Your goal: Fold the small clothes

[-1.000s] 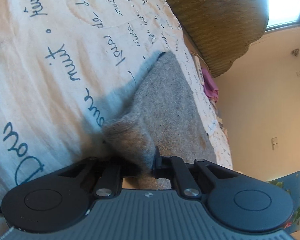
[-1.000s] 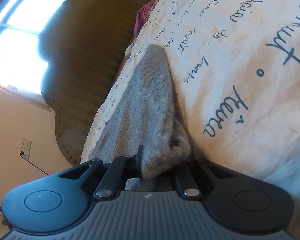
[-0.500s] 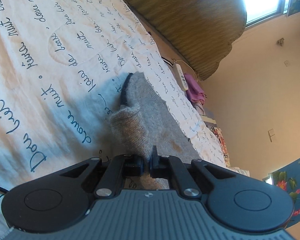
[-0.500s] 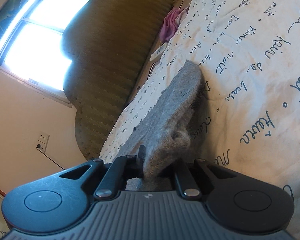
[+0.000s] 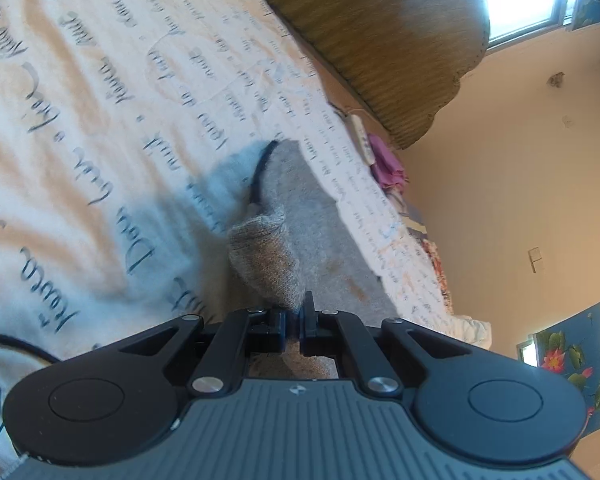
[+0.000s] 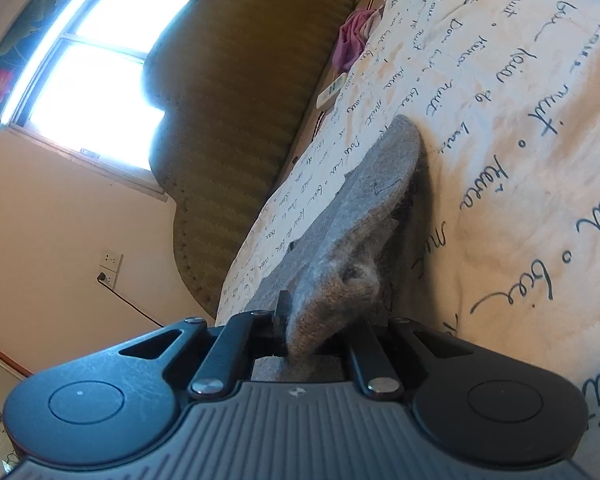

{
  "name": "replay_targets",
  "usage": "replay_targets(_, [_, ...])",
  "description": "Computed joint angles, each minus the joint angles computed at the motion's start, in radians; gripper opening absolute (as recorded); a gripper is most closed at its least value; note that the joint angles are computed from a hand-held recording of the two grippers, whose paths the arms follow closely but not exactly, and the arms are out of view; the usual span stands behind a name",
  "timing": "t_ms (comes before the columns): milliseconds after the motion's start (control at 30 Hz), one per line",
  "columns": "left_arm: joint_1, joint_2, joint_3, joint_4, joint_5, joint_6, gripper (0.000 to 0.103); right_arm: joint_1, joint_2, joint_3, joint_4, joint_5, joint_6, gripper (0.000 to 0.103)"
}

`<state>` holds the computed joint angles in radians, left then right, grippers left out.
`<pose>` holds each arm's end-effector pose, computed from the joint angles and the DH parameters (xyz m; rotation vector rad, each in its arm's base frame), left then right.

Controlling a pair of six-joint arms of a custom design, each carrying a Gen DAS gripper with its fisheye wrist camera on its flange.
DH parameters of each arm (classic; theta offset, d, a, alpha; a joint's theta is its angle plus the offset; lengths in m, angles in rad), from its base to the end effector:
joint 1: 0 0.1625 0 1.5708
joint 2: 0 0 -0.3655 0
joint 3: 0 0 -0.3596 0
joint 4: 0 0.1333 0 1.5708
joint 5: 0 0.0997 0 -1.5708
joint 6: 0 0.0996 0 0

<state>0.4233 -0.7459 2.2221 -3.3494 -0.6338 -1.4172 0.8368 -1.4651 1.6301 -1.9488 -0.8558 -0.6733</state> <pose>-0.2908 -0.3652 0.0259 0.5836 -2.7140 1.4628 -0.1919 -0.5092 0.4145 -0.0249 2.6045 -0.8411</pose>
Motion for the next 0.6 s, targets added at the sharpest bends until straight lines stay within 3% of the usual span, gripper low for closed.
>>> replay_targets(200, [0.027,0.037,0.018,0.021,-0.024,-0.033,0.009,-0.028,0.007,0.057,-0.116,-0.068,0.081,0.011])
replay_targets(300, [0.019,0.045,0.024,0.029,0.007,-0.068,0.028,-0.032,0.003,0.088,-0.189,-0.093,0.118,0.012])
replay_targets(400, [0.013,0.065,0.033,-0.038,0.040,-0.075,0.051,-0.045,0.004,0.099,-0.206,-0.060,0.147,0.013])
replay_targets(467, [0.014,0.079,0.024,-0.061,0.057,-0.072,0.056,-0.046,0.009,0.103,-0.229,-0.052,0.174,0.014])
replay_targets(567, [0.033,0.087,-0.009,-0.032,0.064,-0.068,0.053,-0.040,0.032,0.096,-0.260,-0.052,0.223,0.014])
replay_targets(600, [0.038,0.087,-0.020,-0.014,0.065,-0.071,0.045,-0.037,0.041,0.092,-0.267,-0.049,0.240,0.014])
